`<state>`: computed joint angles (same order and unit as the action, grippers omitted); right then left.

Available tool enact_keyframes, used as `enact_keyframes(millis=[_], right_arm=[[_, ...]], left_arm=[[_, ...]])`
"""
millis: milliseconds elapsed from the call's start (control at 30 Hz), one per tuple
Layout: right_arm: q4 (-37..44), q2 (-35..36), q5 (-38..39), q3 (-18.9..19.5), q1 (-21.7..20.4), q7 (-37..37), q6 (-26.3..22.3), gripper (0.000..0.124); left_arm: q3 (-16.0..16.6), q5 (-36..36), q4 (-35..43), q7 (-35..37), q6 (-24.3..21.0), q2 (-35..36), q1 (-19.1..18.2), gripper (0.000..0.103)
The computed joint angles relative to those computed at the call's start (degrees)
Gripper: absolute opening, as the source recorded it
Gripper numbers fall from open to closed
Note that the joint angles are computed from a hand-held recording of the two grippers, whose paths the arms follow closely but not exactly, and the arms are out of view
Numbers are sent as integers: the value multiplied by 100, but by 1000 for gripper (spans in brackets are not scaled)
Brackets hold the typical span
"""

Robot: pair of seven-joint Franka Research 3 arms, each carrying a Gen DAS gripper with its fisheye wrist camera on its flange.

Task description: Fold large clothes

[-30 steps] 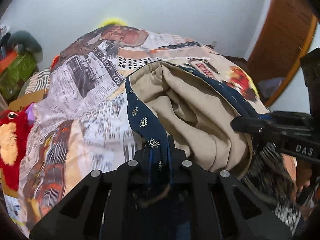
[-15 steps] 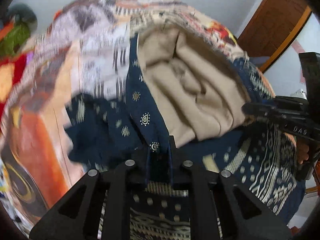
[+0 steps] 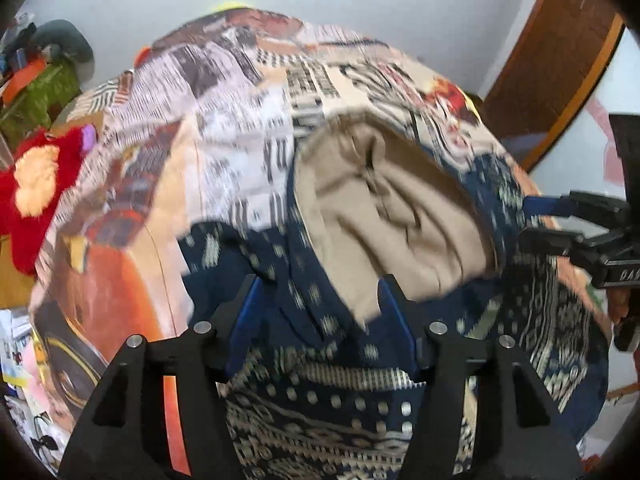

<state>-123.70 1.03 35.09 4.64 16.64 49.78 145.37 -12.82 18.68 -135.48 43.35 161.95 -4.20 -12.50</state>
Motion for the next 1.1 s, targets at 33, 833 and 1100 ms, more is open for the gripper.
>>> enact_keyframes(millis=[33,833,1100], right_arm=[[136,115,-46,10,14,92,47,68],[1956,1832,545,534,-402,363,-477,15],[642,377,1185,310,-299,-599,-666,14]], left_arm=[[38,-1,96,30,5,70,35,59],[58,-995,1004,1155,836,1332,251,7],[-13,-890,6,936,861,44,-40,7]])
